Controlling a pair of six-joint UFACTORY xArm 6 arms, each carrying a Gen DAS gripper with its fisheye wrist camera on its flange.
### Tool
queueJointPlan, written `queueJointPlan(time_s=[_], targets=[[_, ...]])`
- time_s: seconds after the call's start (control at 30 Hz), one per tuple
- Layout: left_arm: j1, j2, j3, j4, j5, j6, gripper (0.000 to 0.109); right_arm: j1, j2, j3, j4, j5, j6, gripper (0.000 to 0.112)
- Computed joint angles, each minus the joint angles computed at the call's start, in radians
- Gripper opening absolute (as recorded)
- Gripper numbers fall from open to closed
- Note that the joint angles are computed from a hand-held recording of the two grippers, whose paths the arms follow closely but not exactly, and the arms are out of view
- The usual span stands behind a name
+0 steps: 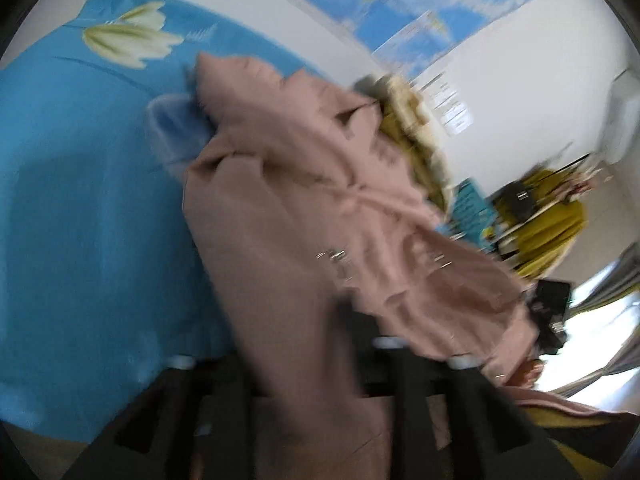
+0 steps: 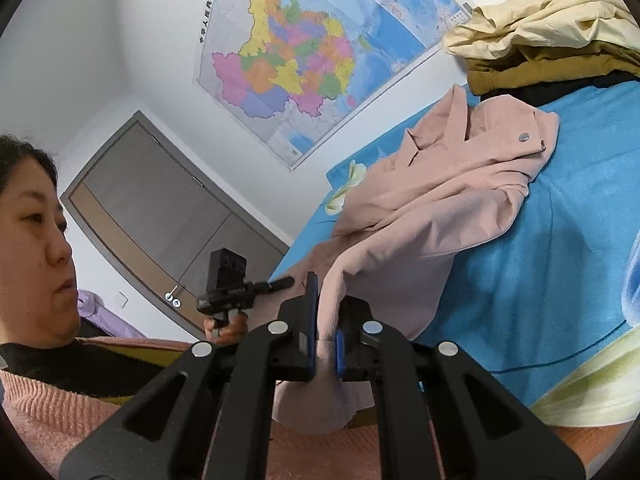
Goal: Fold large clothes
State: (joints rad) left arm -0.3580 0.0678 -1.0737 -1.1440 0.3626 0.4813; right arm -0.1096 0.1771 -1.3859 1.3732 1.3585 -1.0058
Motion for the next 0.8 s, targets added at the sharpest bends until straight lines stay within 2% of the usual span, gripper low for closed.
queueJointPlan(time_s=[0.03,0.07,0.1,0.2,0.27,0.37,0.5,0.67,0.8], targets=[[-0.012,0.012,-0.005,0.053,-0.024,-0.043,0.022,0.000,0.003,-0.004,0.007,-0.002,0.000,0.007],[-0.009,0.018,-0.016,0.063,-0.009,-0.045,0.005,0.002,0.006,-0.009,0.011,-0.005,0.004,0.007],[-0.004,0.022,-0.023,0.032,0.002,-0.011,0.003,0.007,0.011,-0.018,0.014,-0.015,0.016,0.007],[0.005,0.002,-0.029,-0.094,-0.011,0.109,0.003,0.018,0.027,-0.051,0.023,-0.038,0.037,0.007],[0.032,-0.006,-0.042,-0.155,0.035,0.148,0.002,0.019,0.045,-0.081,0.037,-0.048,0.049,0.007],[0.060,-0.005,-0.074,-0.158,0.062,0.144,0.002,0.026,0.091,-0.155,0.066,-0.065,0.081,0.007],[0.090,0.037,-0.172,-0.070,0.099,0.058,0.002,0.034,0.216,-0.334,0.104,-0.087,0.169,0.007],[0.130,0.136,-0.351,0.126,0.137,-0.108,0.002,0.052,0.389,-0.599,0.089,-0.142,0.315,0.007],[0.158,0.238,-0.516,0.260,0.198,-0.215,0.002,0.070,0.569,-0.884,0.031,-0.163,0.462,0.007]])
